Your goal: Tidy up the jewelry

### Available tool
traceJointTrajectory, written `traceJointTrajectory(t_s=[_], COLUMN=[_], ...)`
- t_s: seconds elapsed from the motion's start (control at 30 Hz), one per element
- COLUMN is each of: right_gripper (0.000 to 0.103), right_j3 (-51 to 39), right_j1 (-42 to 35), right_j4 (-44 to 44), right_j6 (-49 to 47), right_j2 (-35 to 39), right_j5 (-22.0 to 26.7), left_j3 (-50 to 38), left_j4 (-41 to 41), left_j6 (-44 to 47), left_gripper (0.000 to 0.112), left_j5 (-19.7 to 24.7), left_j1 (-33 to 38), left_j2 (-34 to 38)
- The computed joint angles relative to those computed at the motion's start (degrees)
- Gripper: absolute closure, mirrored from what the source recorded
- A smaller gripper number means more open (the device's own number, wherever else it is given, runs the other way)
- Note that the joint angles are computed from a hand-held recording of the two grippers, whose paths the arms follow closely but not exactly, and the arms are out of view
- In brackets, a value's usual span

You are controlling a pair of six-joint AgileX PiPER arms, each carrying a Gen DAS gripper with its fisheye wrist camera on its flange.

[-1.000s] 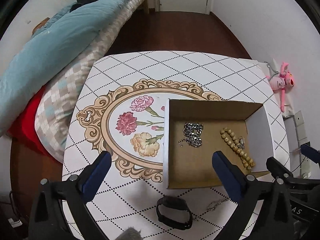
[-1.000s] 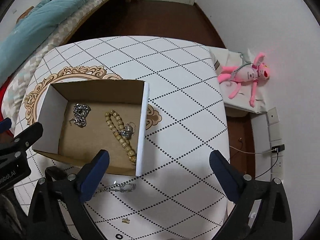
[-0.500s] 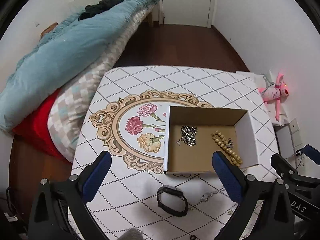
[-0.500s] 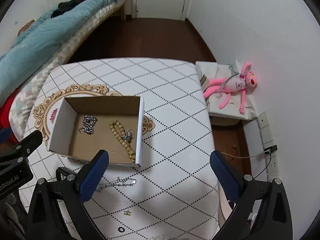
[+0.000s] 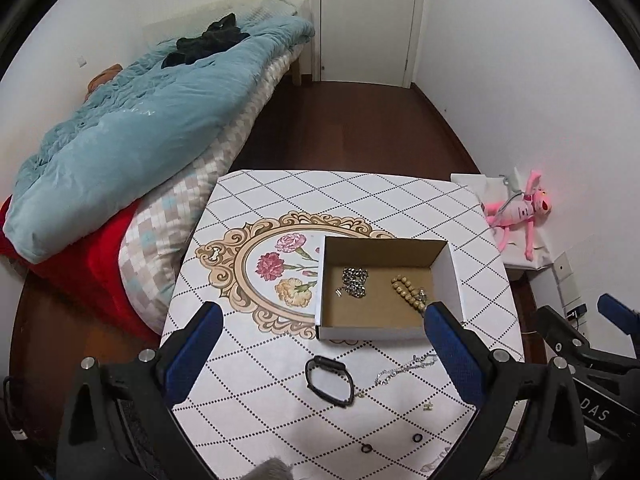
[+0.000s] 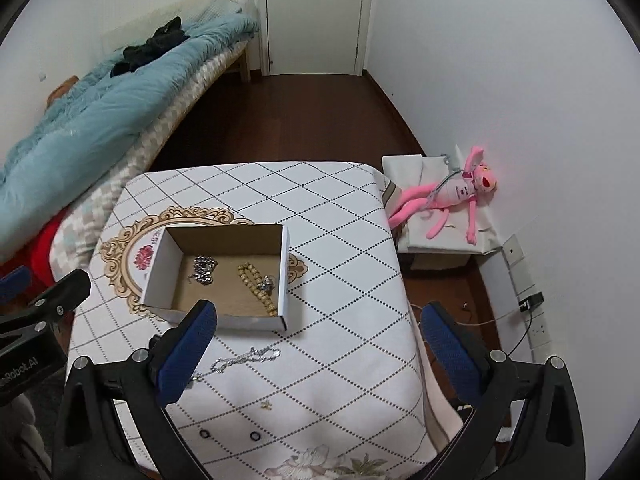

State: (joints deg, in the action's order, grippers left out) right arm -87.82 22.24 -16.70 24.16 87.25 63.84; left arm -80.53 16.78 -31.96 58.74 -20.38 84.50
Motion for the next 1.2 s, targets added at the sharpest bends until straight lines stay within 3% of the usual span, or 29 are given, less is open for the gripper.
traceJointTrajectory(t_s=[0.13, 0.3, 0.37, 0.43, 0.57, 0.77, 0.87, 0.97, 1.03, 1.2], right_gripper=[0.000, 0.001, 0.010, 0.027, 0.030, 0.047, 0.056, 0.071, 0.090, 0.090], right_j3=[6.5, 20.9, 26.5, 29.9, 35.4, 37.7, 38.3, 38.2, 37.9, 38.8], right_j1=[-0.8, 0.2, 1.2, 1.9, 3.9, 6.8, 9.7, 10.9, 11.3, 10.6], right_j4=[3.6, 8.1, 9.9, 11.5, 13.0, 12.4, 7.9, 4.6, 3.8, 4.2], right_j6=[-0.9, -1.1, -1.2, -1.1, -0.7, 1.2, 5.5, 8.1, 8.8, 8.2], right_j2=[-2.7, -5.2, -5.1, -4.0, -2.3, 1.2, 1.1, 1.3, 1.5, 0.6], right_j5=[-1.8, -7.2, -10.3, -12.6, -17.8, -21.6, -22.2, -22.1, -22.4, -23.7], left_j3=[4.7, 18.4, 23.3, 27.1, 32.6, 35.8, 36.6, 36.7, 36.7, 36.3], left_j4=[0.3, 1.9, 0.9, 0.4, -0.2, 0.3, 0.5, 0.9, 0.9, 0.6], left_j6=[-1.4, -5.4, -6.0, -6.8, -7.5, -8.3, -8.8, -9.0, -9.2, -9.3], left_gripper=[0.009, 0.009, 0.009, 0.009, 0.009, 0.009, 0.009, 0.009, 0.009, 0.009], left_j5=[0.3, -2.6, -4.3, -5.4, -8.6, -10.7, -11.0, -11.0, -10.8, -11.0], left_j1=[-0.7, -2.0, -1.8, -2.1, -2.1, -1.6, -1.4, -1.5, -1.8, -2.7], left_j2=[-1.9, -4.6, -4.6, -3.5, -1.9, -1.3, -1.4, -1.4, -1.4, -1.2])
